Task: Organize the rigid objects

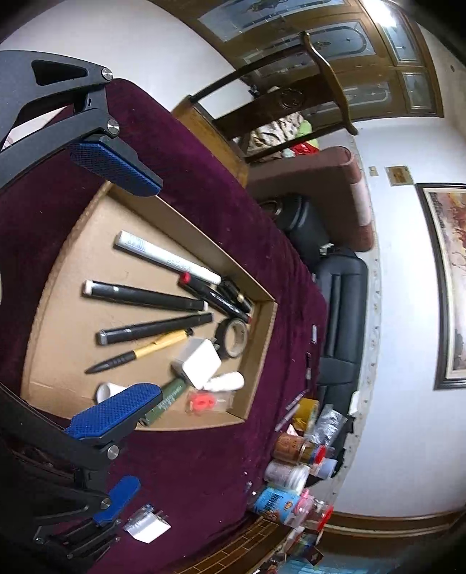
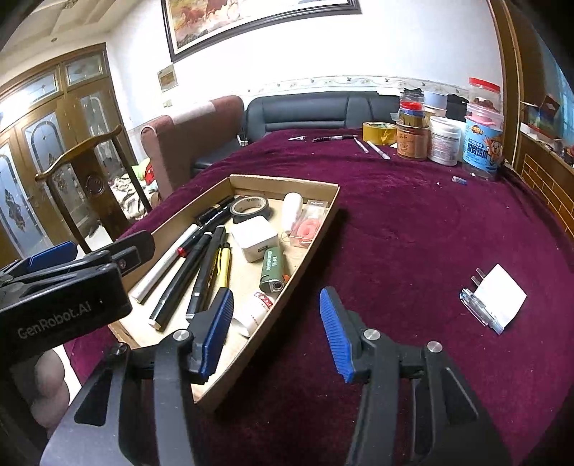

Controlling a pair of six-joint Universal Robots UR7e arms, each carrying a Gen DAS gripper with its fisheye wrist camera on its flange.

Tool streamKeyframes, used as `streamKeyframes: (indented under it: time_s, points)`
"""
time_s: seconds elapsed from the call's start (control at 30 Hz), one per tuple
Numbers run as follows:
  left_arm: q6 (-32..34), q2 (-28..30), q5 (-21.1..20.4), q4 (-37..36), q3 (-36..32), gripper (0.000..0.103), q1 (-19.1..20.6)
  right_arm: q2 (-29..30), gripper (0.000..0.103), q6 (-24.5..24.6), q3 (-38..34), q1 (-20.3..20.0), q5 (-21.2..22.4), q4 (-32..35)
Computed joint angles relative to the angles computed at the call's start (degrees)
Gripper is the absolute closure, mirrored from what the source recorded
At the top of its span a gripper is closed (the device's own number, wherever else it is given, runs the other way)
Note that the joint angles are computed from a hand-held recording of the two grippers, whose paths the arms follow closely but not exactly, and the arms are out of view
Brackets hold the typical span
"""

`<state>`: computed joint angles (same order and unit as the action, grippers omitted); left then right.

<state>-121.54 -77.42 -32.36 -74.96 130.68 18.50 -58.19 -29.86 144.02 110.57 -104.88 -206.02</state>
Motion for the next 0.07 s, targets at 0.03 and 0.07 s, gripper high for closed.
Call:
streamKeyframes:
  time_s: [0.03, 0.07]
  points:
    - [0.6, -0.5, -0.4, -0.8, 0.1, 0.001, 0.3, 0.3, 0.054, 0.1, -0.2, 0.2, -0.8, 0.0]
    - [1.4, -0.8, -0.5, -1.7, 0.4, 0.001, 0.4, 0.3, 0.054, 0.2, -0.3, 0.2, -1.2, 0.1]
